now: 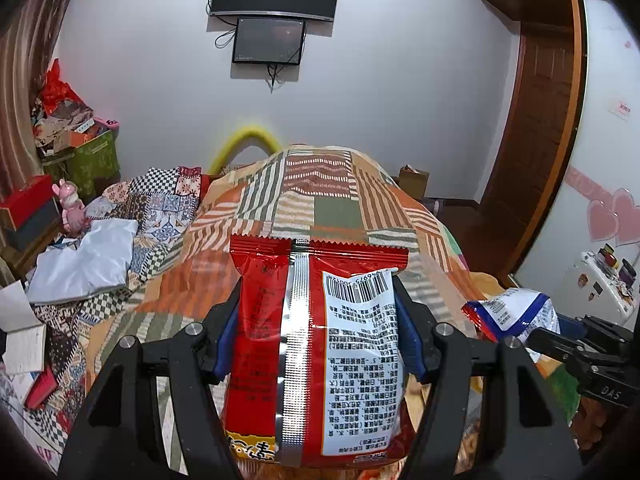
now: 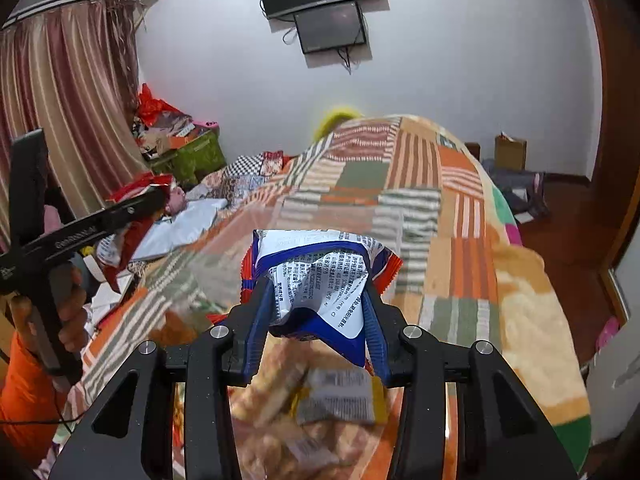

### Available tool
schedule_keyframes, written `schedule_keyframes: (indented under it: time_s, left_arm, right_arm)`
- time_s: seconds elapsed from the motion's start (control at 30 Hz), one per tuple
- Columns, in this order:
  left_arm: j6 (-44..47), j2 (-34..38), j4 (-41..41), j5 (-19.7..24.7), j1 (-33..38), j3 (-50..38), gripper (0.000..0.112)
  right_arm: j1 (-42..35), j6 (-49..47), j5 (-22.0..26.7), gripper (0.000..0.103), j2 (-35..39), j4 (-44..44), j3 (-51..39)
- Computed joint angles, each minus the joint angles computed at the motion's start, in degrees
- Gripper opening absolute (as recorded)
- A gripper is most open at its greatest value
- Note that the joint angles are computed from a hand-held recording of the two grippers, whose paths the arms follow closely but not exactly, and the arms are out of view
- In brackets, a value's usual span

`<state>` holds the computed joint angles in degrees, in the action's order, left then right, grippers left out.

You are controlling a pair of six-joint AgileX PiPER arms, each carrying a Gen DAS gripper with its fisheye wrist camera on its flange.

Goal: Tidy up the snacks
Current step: 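Carry both bags into the clear box and open both grippers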

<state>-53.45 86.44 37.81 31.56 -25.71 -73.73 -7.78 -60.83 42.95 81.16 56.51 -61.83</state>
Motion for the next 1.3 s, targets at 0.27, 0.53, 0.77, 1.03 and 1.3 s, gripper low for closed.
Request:
schedule_keyframes:
  time_s: [0.27,0.53,0.77,1.03,1.3]
  left_arm:
    - [0.99,7.79,1.27,1.06,1.60,-8.03,0.064]
    - [11.22,18.03,-9.78,2.71,5.58,-18.52,0.064]
    - [21.91,27.18,-21.36,9.86,8.15,-29.16,0.064]
    - [26.80,32.42,-24.09,15.91,7.91,-34.57,0.064]
    - [29.07,34.65,-26.70,18.85,7.98,-36.80,0.065]
  right_arm:
    - [4.46,6.36,-2.72,0.040,8.96,-3.35,-9.21]
    - [7.10,12.95,-2.88,0.040,16.87,-9.40,-17.07]
    - [9.94,19.39,-1.53,0.040,22.27,-17.38,-22.47]
    - [12.56,22.57,-0.51,0.040,24.50,-23.70,-23.53]
    - [14.50,24.57,0.23,0.041,25.16,-27.71,-23.71]
